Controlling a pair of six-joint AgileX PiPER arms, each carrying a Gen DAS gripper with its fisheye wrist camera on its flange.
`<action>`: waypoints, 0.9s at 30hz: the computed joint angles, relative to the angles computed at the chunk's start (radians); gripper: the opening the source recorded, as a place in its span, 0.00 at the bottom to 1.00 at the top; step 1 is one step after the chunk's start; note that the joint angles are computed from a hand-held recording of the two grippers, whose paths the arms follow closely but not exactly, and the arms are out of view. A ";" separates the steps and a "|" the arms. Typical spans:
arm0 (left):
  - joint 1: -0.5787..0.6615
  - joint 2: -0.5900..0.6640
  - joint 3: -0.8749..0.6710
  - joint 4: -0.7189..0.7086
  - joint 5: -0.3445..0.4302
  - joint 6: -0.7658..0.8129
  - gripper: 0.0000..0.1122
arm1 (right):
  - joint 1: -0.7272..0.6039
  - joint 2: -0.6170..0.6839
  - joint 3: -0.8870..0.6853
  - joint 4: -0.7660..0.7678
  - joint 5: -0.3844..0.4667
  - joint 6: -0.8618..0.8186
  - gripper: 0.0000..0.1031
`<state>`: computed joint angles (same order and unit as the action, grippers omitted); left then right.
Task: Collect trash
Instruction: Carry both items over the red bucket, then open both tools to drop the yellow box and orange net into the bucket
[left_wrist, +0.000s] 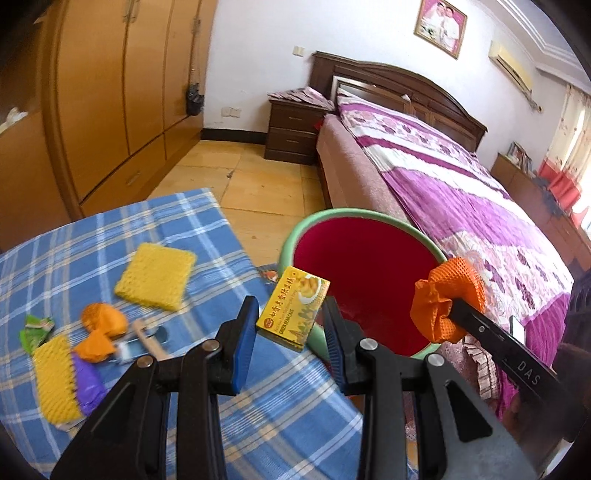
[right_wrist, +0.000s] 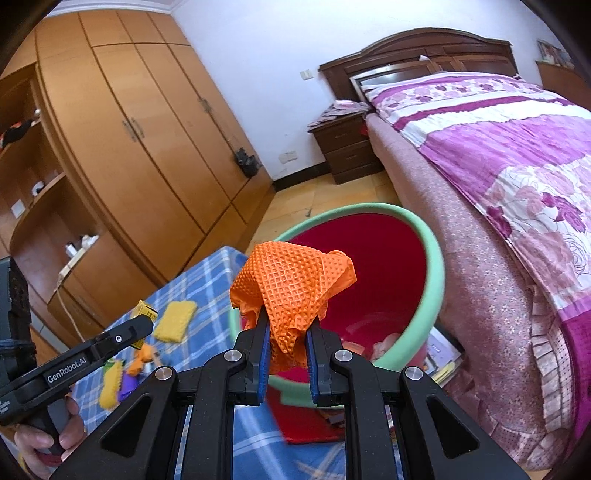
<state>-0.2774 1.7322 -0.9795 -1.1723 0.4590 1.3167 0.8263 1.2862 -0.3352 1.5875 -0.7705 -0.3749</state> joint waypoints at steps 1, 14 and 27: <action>-0.014 0.012 -0.008 0.001 -0.006 -0.003 0.32 | -0.015 -0.001 0.005 -0.008 0.009 0.004 0.16; -0.164 0.185 -0.138 0.127 -0.069 -0.143 0.32 | -0.311 0.009 0.083 -0.261 0.176 0.141 0.17; -0.201 0.208 -0.138 0.106 -0.118 -0.115 0.47 | -0.464 0.038 0.077 -0.436 0.248 0.199 0.32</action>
